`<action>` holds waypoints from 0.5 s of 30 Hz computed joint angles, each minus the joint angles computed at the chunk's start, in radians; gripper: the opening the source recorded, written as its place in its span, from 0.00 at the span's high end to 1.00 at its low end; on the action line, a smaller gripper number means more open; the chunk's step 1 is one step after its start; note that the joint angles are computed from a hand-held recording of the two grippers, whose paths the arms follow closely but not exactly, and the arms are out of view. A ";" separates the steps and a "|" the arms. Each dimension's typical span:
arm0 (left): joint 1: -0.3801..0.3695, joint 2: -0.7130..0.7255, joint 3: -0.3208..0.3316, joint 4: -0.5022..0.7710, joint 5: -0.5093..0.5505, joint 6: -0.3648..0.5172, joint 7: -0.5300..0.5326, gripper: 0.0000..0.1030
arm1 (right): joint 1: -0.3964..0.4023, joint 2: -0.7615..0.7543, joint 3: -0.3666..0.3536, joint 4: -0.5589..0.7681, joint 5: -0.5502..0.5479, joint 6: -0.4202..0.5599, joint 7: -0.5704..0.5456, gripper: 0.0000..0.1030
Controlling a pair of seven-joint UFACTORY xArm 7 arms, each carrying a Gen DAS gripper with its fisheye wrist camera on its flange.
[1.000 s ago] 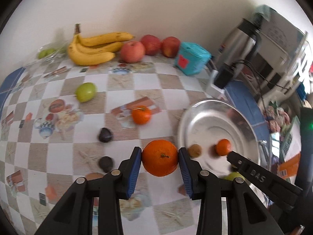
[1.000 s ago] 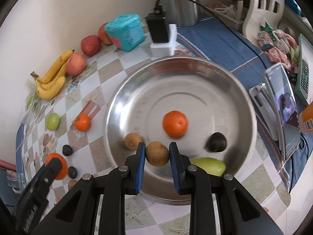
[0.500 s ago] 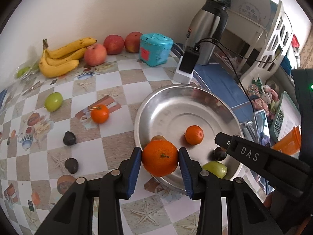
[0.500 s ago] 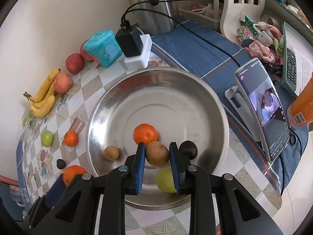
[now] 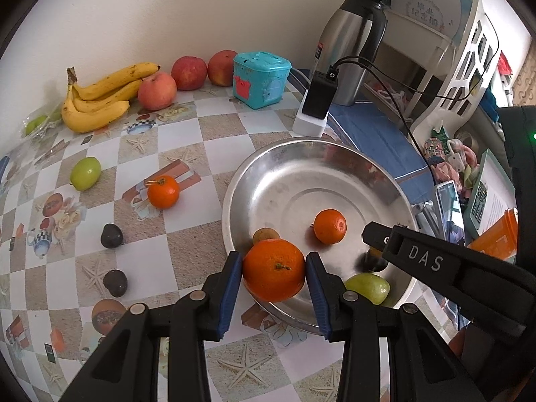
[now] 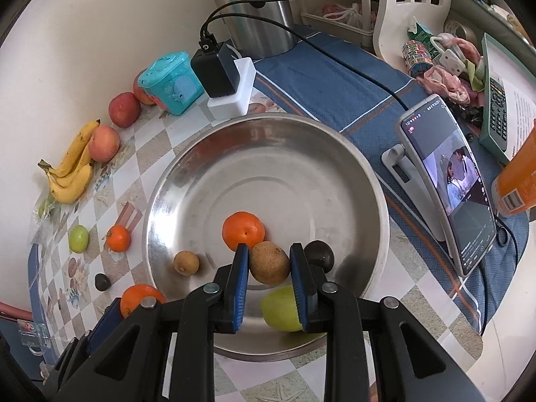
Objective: Organize fruits
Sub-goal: 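Carry the orange and kiwi over the plate and open the left tool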
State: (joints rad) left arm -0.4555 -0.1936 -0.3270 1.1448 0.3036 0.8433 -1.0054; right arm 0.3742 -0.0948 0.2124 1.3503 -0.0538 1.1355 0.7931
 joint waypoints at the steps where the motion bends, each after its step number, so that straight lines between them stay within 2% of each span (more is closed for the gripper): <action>1: 0.000 0.001 0.000 0.000 0.000 -0.001 0.000 0.59 | 0.000 -0.001 -0.002 -0.003 0.007 -0.006 -0.002 0.75; 5: -0.001 0.003 0.002 0.000 -0.004 -0.004 0.002 0.58 | -0.004 -0.012 -0.008 -0.021 0.037 -0.044 -0.012 0.74; 8: 0.000 -0.002 0.003 -0.005 -0.003 -0.012 -0.002 0.49 | -0.007 -0.012 -0.005 -0.018 0.029 -0.046 -0.003 0.74; 15: 0.009 -0.016 0.003 -0.013 -0.006 -0.005 -0.012 0.38 | -0.004 -0.006 -0.003 -0.005 0.013 -0.031 -0.006 0.74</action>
State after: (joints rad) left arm -0.4461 -0.2098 -0.3241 1.1313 0.2977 0.8381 -1.0172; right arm 0.3698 -0.1005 0.2094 1.3456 -0.0405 1.1042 0.7875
